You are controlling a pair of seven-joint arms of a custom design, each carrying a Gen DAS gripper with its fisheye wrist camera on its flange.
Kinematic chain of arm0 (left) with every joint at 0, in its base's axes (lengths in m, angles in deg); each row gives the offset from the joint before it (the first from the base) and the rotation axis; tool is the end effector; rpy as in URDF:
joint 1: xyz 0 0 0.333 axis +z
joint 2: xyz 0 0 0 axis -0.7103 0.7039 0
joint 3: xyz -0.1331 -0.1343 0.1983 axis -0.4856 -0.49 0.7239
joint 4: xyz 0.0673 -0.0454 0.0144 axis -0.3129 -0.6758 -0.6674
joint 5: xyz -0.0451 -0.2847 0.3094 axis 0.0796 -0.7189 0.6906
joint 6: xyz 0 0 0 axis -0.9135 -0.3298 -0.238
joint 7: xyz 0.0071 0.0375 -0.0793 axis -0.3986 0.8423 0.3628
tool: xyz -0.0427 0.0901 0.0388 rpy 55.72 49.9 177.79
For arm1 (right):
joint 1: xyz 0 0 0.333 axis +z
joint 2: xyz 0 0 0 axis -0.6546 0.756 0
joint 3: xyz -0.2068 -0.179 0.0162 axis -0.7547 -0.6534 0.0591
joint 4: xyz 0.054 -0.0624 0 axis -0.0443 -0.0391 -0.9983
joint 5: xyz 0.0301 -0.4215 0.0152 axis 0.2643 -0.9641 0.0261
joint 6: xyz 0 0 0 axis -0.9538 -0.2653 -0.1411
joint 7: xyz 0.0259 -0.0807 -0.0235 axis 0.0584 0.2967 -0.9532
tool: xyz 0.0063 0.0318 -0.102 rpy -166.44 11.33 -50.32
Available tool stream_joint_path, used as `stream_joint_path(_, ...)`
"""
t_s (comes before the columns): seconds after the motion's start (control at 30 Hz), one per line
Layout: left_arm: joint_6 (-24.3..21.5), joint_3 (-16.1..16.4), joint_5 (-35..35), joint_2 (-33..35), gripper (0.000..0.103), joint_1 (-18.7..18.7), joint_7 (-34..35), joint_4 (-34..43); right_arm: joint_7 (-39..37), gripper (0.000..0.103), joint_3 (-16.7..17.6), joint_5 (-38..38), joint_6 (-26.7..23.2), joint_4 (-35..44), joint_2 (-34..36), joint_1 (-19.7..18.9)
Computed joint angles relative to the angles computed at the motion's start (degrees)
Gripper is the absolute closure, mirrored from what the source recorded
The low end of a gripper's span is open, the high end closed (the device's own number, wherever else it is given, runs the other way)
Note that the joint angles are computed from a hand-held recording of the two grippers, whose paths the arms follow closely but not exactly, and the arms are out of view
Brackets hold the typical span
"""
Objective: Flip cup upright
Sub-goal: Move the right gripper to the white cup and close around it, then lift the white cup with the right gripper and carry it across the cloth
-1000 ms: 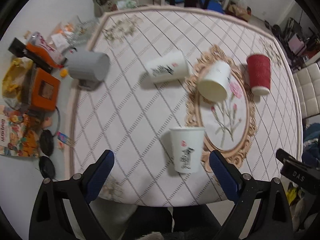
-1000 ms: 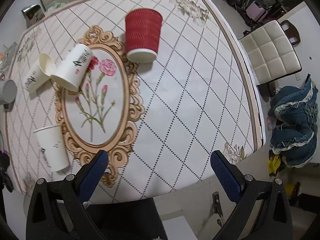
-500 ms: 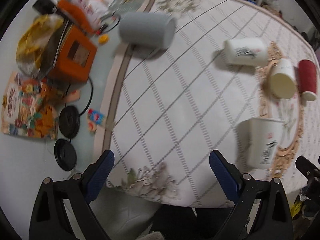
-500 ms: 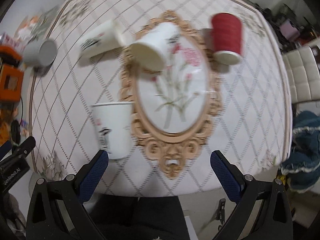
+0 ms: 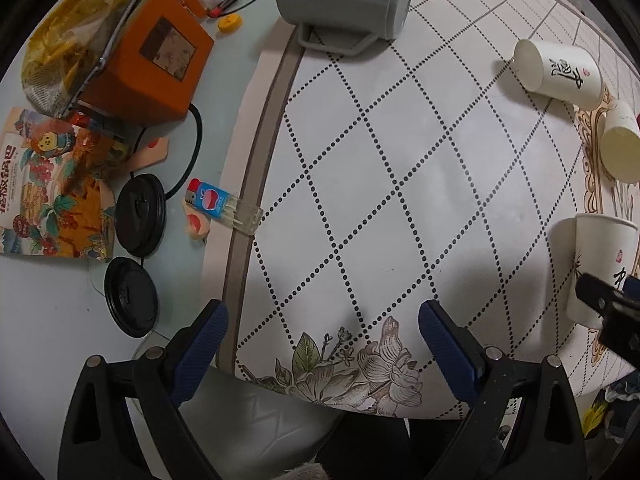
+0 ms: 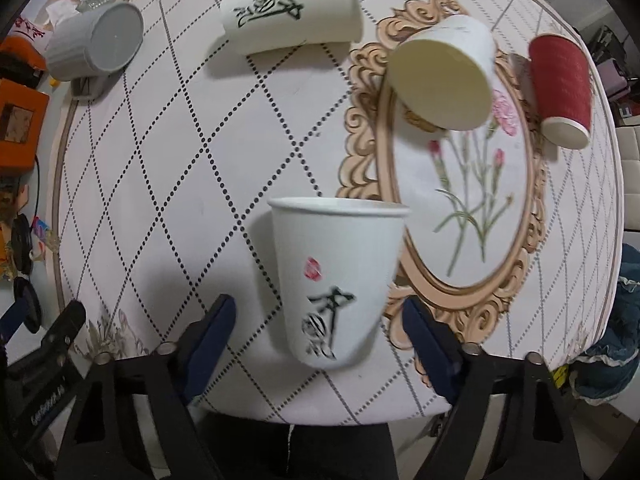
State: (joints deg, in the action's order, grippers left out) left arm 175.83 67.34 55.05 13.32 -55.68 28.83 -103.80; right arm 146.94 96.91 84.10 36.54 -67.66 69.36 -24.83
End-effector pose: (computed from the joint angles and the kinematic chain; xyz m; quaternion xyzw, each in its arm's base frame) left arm 0.4199 -0.1300 0.4450 -0.6532 0.7515 0.0528 0.0758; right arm 0.4452 0.1960 0.4041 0.6102 -0.7904 -0.0369 0.0397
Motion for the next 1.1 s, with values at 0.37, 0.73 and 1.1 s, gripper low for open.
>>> stream_joint_path(0.37,0.47,0.44,-1.94,3.28,0.006,-0.16,1.97,2.14,2.26,0.040,-0.24,0.09,6.41,-3.22,-2.40,-0.27)
stream_joint_path(0.73,3.76,-0.16,-4.99,14.12,0.006,1.64,-1.09,8.63,14.57,0.040,7.31,-12.55,36.04,-18.18,-13.03,-7.44)
stream_joint_path(1.1,7.26,-0.78,-1.56,13.78,0.006,1.45,1.10,5.85,21.92,0.039,11.70,-23.94,39.66,-22.73,-15.15,-9.51)
